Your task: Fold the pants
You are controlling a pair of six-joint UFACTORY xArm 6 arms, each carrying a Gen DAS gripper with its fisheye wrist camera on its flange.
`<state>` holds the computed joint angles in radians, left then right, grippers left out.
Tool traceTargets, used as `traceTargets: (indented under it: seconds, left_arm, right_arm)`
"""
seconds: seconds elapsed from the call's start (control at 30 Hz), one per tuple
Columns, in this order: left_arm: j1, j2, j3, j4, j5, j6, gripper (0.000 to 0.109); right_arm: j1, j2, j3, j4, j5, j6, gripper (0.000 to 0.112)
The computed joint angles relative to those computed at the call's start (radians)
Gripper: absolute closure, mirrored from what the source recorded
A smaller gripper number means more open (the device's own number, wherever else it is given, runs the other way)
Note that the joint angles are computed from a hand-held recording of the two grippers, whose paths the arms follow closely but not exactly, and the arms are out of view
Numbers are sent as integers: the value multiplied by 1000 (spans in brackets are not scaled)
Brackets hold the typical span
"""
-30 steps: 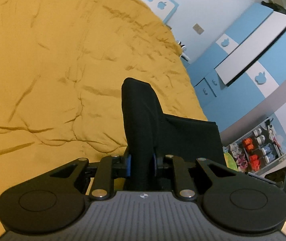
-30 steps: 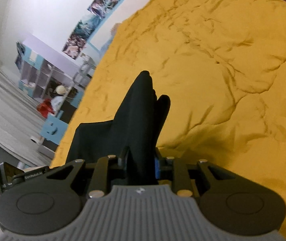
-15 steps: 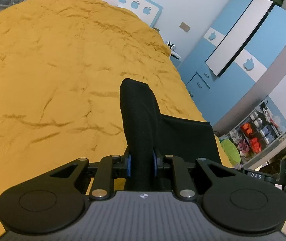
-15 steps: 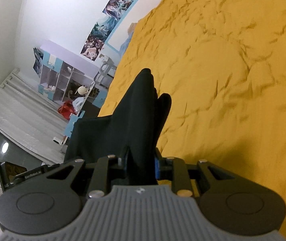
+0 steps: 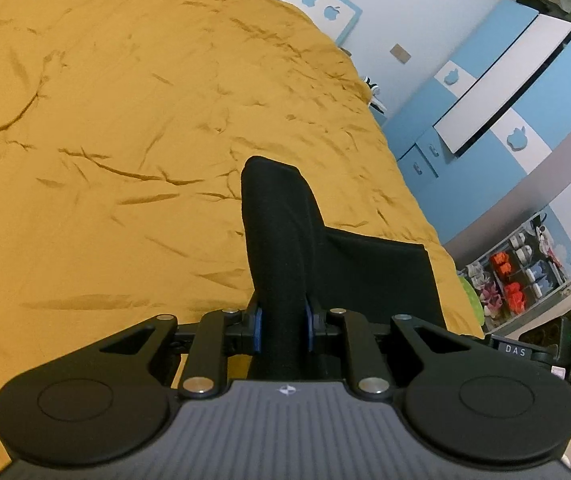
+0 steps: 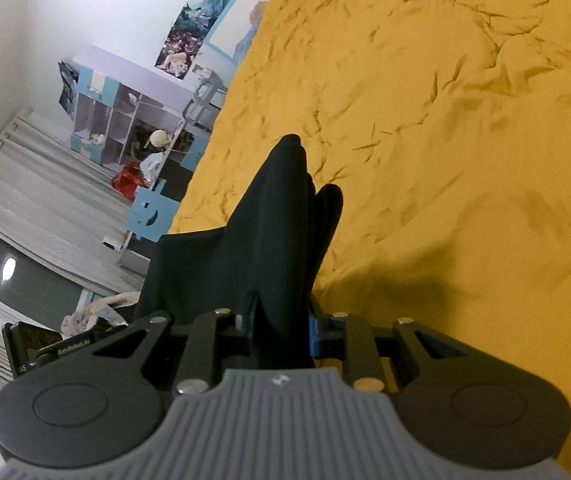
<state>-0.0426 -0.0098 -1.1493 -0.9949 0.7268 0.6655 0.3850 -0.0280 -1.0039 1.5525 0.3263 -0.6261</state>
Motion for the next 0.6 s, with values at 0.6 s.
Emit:
traceTargets:
  seconds: [0.6]
  left_arm:
    - [38, 304, -177, -47, 64, -3, 87]
  right_arm:
    - [-67, 243, -138, -104, 25, 100, 93]
